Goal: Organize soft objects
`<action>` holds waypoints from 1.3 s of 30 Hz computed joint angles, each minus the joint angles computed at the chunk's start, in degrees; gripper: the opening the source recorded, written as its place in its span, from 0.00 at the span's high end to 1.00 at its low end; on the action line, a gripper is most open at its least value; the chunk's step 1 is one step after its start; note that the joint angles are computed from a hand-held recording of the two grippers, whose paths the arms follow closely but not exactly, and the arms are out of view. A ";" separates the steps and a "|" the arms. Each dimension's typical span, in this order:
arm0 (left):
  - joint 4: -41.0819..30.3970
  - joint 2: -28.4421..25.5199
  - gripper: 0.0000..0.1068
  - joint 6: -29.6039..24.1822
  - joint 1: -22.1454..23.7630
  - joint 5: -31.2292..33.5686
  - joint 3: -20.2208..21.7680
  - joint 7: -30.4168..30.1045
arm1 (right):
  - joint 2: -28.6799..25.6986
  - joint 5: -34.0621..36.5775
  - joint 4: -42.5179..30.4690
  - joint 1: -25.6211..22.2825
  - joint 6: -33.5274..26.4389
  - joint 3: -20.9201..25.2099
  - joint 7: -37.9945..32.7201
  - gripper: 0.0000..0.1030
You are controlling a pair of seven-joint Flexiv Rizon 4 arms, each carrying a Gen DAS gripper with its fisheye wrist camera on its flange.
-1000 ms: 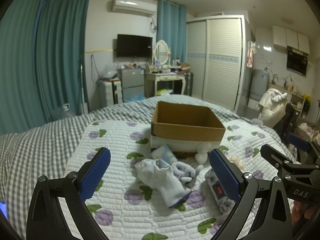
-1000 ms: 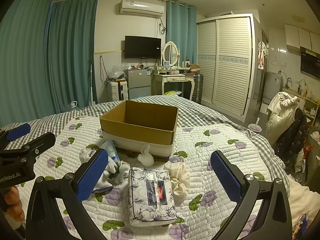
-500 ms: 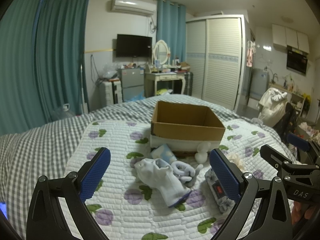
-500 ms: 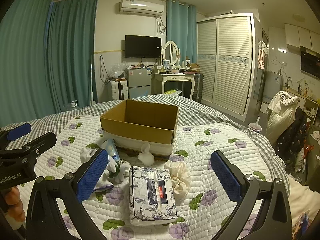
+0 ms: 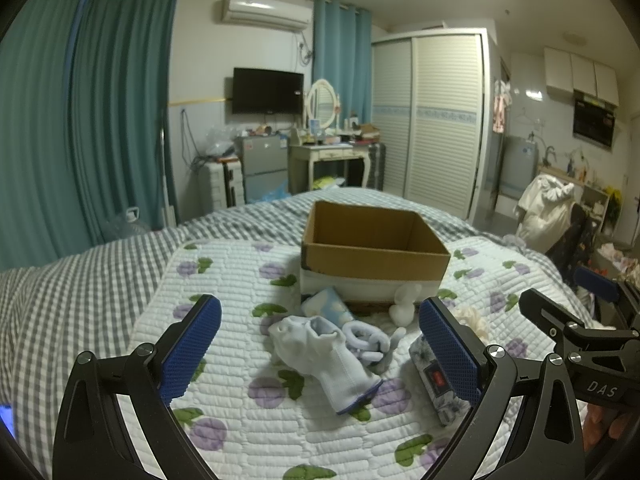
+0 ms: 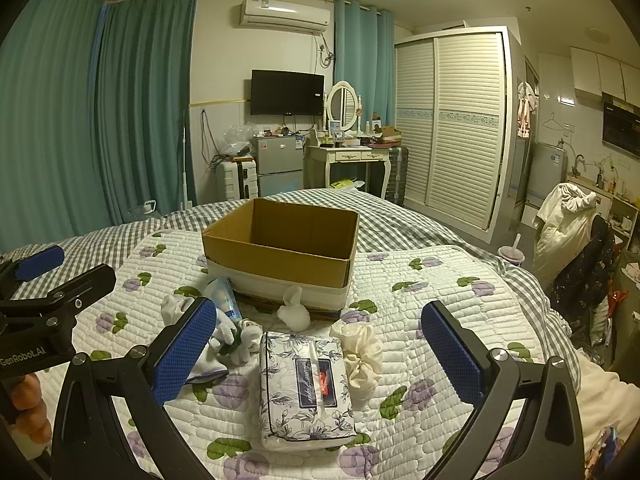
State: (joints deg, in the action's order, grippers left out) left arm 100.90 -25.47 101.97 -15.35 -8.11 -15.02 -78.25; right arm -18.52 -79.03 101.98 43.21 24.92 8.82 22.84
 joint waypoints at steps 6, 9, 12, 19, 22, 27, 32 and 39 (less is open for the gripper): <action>0.09 -0.07 0.05 0.20 -0.03 0.12 0.05 -0.12 | -0.11 0.07 -0.15 0.06 0.02 -0.03 -0.15 0.00; 0.15 -0.12 0.05 0.33 0.27 0.30 -0.34 -0.12 | -0.12 0.07 -0.17 0.07 0.04 -0.05 -0.16 0.00; 0.19 -0.14 0.05 0.40 0.28 0.39 -0.38 -0.19 | -0.17 0.17 -0.26 0.13 -0.12 -0.05 -0.25 0.00; 0.91 0.80 0.05 0.59 0.50 0.65 -0.77 -0.47 | 0.49 0.22 -0.27 0.53 -0.83 0.25 -1.03 0.00; 1.62 1.42 0.05 0.84 1.49 0.94 -1.78 -0.52 | 0.90 0.28 -0.43 1.06 -2.13 0.62 -2.08 0.00; 4.27 3.15 0.05 0.90 4.63 1.63 -4.88 -1.01 | 1.06 1.57 -0.77 1.86 -3.50 1.39 -4.43 0.00; 5.33 2.78 0.05 -0.52 3.48 1.58 -3.36 -0.75 | 0.27 3.72 -0.36 1.47 -0.74 1.56 -4.66 0.00; 1.63 -1.88 0.07 -7.25 -4.79 -0.29 6.21 -0.79 | -4.27 11.35 -0.50 -1.08 9.52 0.33 -6.43 0.00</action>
